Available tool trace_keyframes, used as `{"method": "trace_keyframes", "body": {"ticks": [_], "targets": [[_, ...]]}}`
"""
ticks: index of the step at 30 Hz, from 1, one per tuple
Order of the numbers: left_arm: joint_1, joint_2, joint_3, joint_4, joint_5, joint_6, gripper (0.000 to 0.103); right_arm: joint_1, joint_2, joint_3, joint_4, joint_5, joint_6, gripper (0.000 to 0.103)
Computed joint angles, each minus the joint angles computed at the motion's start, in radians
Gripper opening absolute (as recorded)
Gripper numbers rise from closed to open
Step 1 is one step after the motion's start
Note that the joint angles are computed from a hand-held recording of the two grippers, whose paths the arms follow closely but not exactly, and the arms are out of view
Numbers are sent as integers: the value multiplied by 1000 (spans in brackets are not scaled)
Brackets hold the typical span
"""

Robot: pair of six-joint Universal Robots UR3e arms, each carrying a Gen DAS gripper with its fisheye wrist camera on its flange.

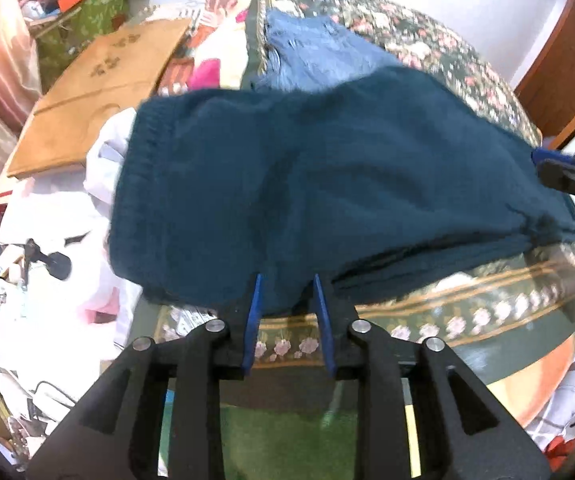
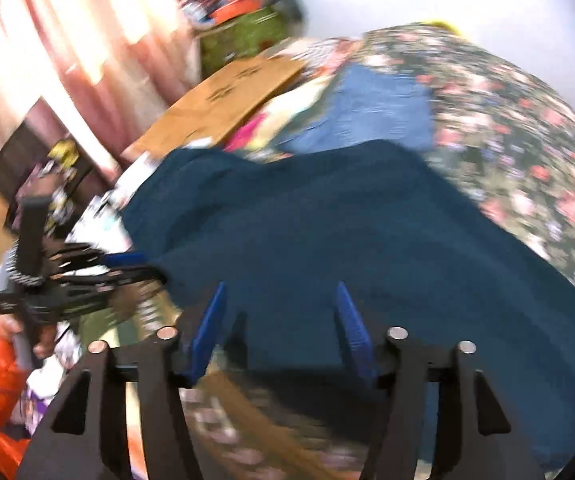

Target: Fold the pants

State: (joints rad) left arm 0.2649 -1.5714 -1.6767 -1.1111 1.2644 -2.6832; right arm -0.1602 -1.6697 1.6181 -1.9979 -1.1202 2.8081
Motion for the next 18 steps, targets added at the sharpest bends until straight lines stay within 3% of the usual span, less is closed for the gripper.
{"method": "trace_keyframes", "body": {"ticks": [5,8,11,18], "targets": [[-29,0,78,-6,-5,-50,50,-169,-53,115,-11,-44,3,54],[-90,-58,149,28,37,-118,60,-254,-93,207,0,-68,-14,54],[-161,-135,240,22,74,-193,61,-405,-223,314,89,33,-130,54],[-362,-370,568,-58,182,-325,62,-782,-384,277,391,136,-445,54]]}}
